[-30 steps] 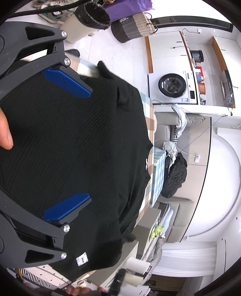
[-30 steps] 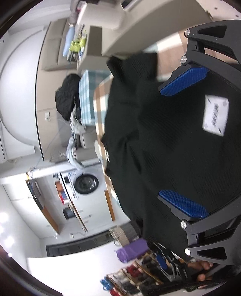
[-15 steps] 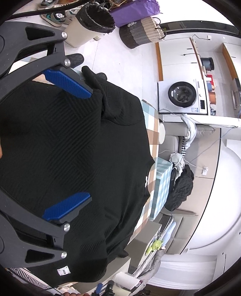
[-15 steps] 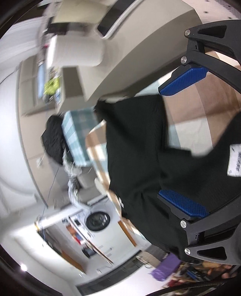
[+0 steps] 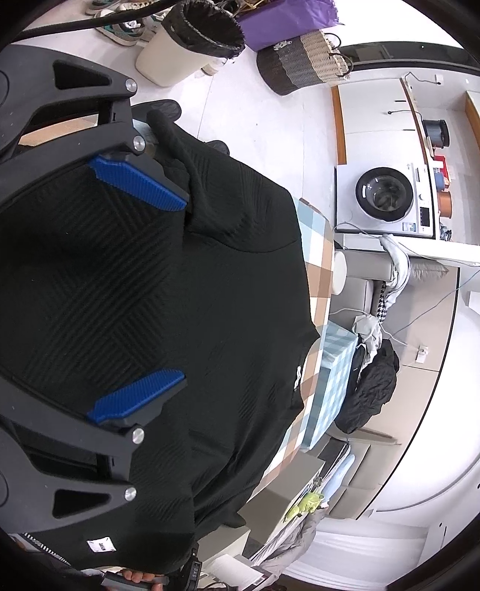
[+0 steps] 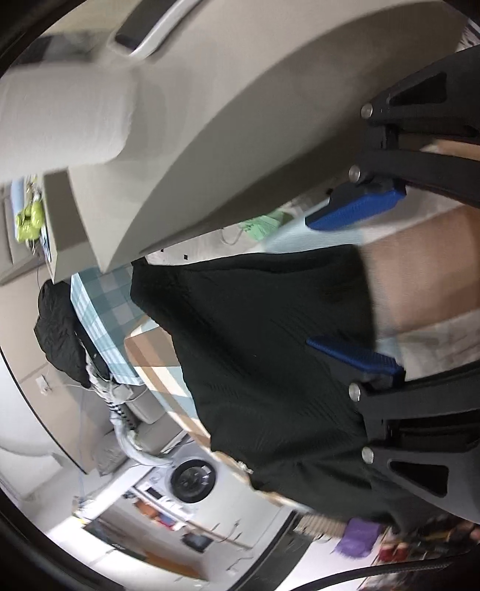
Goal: Fold small clothes
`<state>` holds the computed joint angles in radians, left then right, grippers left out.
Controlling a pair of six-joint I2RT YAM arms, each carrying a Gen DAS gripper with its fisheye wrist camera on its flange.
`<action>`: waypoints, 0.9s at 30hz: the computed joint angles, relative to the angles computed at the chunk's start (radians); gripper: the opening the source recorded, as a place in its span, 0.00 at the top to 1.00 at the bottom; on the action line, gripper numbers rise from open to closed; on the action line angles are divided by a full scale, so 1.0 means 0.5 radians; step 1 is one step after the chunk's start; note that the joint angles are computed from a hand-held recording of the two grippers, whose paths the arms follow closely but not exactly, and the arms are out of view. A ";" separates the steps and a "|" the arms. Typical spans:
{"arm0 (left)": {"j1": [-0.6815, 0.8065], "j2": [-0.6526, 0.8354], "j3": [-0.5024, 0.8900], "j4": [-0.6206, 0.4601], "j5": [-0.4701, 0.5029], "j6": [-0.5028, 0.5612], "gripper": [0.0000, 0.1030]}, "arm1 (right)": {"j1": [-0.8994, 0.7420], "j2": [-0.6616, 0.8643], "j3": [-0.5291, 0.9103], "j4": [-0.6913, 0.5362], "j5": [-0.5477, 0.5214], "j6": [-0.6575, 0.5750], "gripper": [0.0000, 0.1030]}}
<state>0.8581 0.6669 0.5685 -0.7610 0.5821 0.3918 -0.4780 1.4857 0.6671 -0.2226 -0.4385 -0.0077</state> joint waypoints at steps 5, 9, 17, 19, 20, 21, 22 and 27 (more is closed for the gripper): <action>-0.171 0.021 -0.035 0.143 -0.117 -0.137 0.16 | 0.075 0.164 0.121 0.052 0.056 0.010 0.91; -0.120 0.001 -0.031 0.101 -0.086 -0.094 0.16 | 0.105 -0.008 0.085 0.085 0.112 0.076 0.93; 0.002 0.000 -0.014 0.036 0.053 0.030 0.16 | 0.472 -0.179 0.380 -0.072 0.043 0.178 0.93; -0.001 -0.002 -0.009 0.039 0.068 0.027 0.16 | 0.724 -0.143 0.513 -0.106 0.061 0.183 0.93; 0.017 -0.012 -0.011 0.033 0.084 0.040 0.16 | 0.808 -0.124 0.554 -0.114 0.068 0.178 0.93; 0.021 -0.020 -0.009 0.026 0.088 0.042 0.16 | 0.946 -0.081 0.626 -0.140 0.076 0.160 0.93; 0.027 -0.029 -0.009 0.021 0.092 0.045 0.16 | 1.047 -0.045 0.666 -0.154 0.074 0.150 0.93; 0.110 -0.016 -0.013 -0.008 0.104 0.108 0.16 | 1.434 0.246 0.867 -0.304 0.082 0.099 0.84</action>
<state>0.9133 0.6589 0.5618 -0.7651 0.6341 0.4458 0.2390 1.6086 1.1006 -0.3746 -0.3972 0.0419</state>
